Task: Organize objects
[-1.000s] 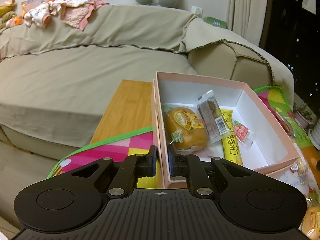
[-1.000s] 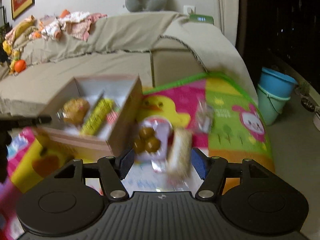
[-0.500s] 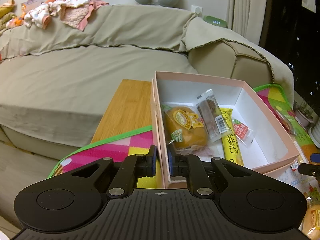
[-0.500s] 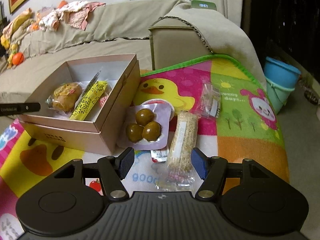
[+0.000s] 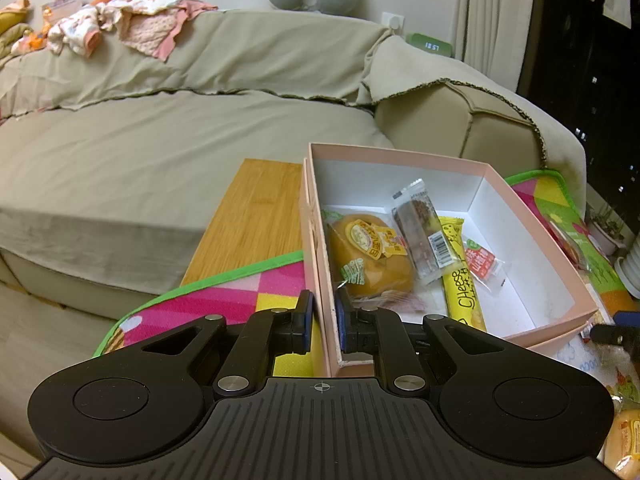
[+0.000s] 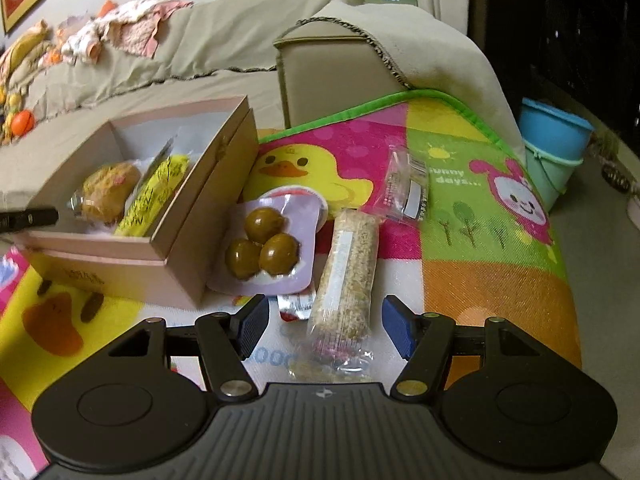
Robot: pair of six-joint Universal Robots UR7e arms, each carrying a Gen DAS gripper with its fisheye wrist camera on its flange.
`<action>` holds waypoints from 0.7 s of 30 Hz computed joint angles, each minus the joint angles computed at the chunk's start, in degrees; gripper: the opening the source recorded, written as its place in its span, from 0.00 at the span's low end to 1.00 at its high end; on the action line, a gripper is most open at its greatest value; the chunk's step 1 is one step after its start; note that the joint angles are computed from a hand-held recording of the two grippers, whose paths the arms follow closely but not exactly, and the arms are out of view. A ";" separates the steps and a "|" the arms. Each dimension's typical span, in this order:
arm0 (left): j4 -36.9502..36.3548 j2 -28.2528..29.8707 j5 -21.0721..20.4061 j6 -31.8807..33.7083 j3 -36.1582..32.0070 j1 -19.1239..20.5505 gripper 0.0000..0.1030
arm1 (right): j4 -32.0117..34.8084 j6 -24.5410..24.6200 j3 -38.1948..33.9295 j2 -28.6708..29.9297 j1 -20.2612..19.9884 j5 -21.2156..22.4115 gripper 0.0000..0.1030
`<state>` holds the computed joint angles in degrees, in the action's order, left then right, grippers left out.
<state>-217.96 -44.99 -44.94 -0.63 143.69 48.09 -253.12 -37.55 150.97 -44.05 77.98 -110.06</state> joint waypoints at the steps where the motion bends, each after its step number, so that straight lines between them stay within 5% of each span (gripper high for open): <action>1: 0.16 -0.05 0.03 0.00 -0.04 0.00 0.14 | 0.76 0.78 -0.07 -0.67 -0.25 0.55 0.61; 5: 0.57 -0.12 0.28 -0.21 -0.06 -0.12 0.13 | 5.66 4.68 -2.11 -3.76 -0.93 0.74 0.55; 11: 0.98 -0.24 0.27 -0.17 -0.15 -0.12 0.13 | 12.25 5.89 -4.38 -5.69 -0.24 -1.43 0.29; 14: 0.89 -0.25 0.19 -0.12 -0.14 -0.10 0.13 | 9.81 3.25 -3.20 -4.97 1.53 -4.74 0.27; 21: 0.64 -0.30 -0.06 0.09 -0.11 0.05 0.14 | 5.57 4.38 5.63 -8.10 1.20 -4.37 0.26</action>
<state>-217.32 -45.29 -45.00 -0.54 143.58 48.14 -247.55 -33.17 156.60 -52.15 79.18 -114.43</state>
